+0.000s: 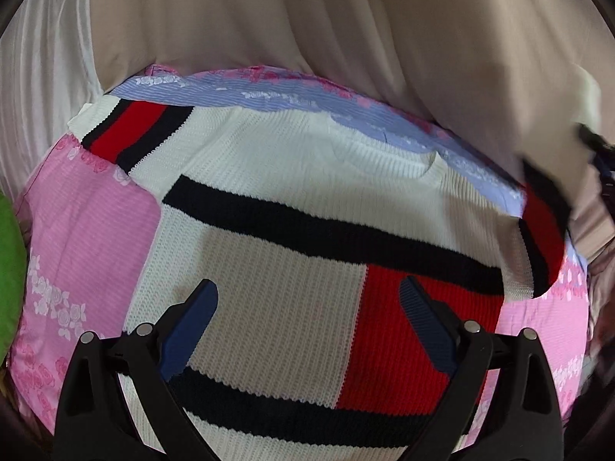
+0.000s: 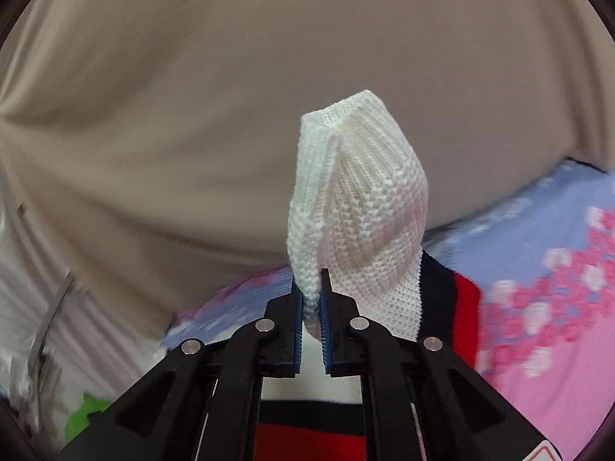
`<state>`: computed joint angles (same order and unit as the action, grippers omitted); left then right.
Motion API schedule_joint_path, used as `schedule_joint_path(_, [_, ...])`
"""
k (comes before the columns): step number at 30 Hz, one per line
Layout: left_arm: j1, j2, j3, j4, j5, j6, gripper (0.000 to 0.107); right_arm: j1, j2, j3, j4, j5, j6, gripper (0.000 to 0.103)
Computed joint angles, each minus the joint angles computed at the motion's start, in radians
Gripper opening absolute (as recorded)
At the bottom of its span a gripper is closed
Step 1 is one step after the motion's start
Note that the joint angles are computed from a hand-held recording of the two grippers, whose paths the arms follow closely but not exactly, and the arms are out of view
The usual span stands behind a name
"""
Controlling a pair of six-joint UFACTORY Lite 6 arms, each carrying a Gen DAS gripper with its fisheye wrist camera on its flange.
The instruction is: Fold small clothes
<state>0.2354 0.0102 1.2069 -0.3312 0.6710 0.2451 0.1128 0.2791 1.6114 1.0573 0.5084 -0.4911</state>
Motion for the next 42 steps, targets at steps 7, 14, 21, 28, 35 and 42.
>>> schedule_joint_path(7, [0.147, 0.228, 0.185, -0.233, 0.086, 0.193, 0.096, 0.401, 0.468, 0.421, -0.466, -0.079, 0.438, 0.038])
schedule_joint_path(14, [0.109, 0.615, 0.489, -0.307, 0.152, 0.11, 0.098, 0.375, 0.008, -0.279, -1.067, -0.223, 1.089, 0.063])
schedule_joint_path(21, [-0.022, 0.83, 0.744, -0.177, 0.126, -0.055, 0.057, 0.343, -0.048, -0.529, -1.595, -0.115, 1.6, 0.063])
schedule_joint_path(28, [0.067, 0.798, 0.845, -0.342, 0.152, 0.037, 0.006, 0.363, 0.032, -0.532, -1.794, -0.218, 1.786, 0.051])
schedule_joint_path(35, [0.069, 0.854, 0.764, -0.16, 0.09, 0.011, 0.007, 0.311, 0.051, -0.524, -1.845, -0.294, 1.851, 0.009])
schedule_joint_path(42, [0.074, 0.764, 0.593, -0.241, -0.003, 0.116, 0.008, 0.257, -0.02, -0.587, -1.42, -0.298, 1.421, 0.013])
